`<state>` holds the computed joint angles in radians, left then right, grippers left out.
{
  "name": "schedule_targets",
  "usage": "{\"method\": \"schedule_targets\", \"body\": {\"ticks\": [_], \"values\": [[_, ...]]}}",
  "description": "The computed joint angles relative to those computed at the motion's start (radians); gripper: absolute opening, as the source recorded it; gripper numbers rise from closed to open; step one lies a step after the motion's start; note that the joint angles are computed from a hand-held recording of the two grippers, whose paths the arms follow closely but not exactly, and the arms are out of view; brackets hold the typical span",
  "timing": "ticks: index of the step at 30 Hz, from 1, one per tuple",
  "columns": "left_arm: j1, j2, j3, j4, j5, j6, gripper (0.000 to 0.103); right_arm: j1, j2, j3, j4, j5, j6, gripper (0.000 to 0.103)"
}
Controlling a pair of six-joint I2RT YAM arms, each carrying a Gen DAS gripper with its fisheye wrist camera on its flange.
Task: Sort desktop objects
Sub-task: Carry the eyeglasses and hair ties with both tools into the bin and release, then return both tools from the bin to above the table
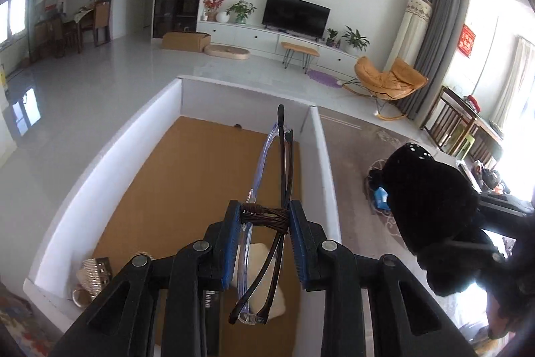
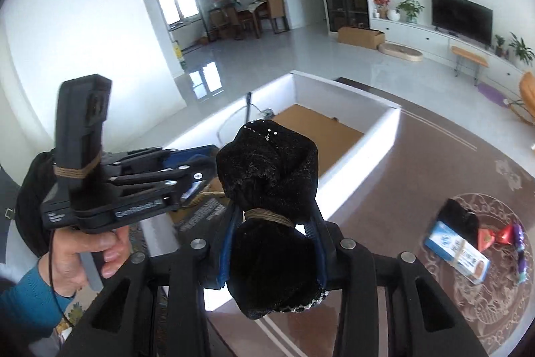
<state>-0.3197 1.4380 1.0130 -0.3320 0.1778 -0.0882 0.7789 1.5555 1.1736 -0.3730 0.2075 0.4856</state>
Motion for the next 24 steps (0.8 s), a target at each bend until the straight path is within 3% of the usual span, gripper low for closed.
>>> {"method": "schedule_targets", "body": {"ticks": [6, 8, 10, 11, 12, 14, 20, 24], "values": [[0.149, 0.153, -0.007, -0.042, -0.011, 0.032, 0.031, 0.090, 0.408, 0.350, -0.035, -0.053, -0.035, 0.043], [0.162, 0.179, -0.025, -0.027, -0.025, 0.020, 0.033, 0.086, 0.501, 0.416, -0.059, -0.092, -0.022, 0.067], [0.165, 0.185, -0.051, 0.003, -0.036, 0.003, 0.049, 0.086, 0.543, 0.431, -0.060, -0.100, 0.001, 0.074], [0.162, 0.177, -0.067, 0.020, -0.050, -0.008, 0.064, 0.085, 0.532, 0.399, -0.031, -0.100, 0.009, 0.074], [0.155, 0.164, -0.087, 0.045, -0.062, -0.018, 0.071, 0.082, 0.509, 0.353, 0.009, -0.105, 0.014, 0.076], [0.130, 0.140, -0.108, 0.078, -0.087, -0.033, 0.072, 0.075, 0.442, 0.247, 0.078, -0.091, 0.019, 0.086], [-0.050, 0.035, -0.140, 0.113, -0.200, -0.081, 0.074, 0.055, 0.167, -0.115, 0.265, 0.074, -0.004, 0.098], [-0.223, -0.023, -0.151, 0.136, -0.314, -0.110, 0.089, 0.017, 0.010, -0.341, 0.288, 0.190, -0.001, 0.099]]}}
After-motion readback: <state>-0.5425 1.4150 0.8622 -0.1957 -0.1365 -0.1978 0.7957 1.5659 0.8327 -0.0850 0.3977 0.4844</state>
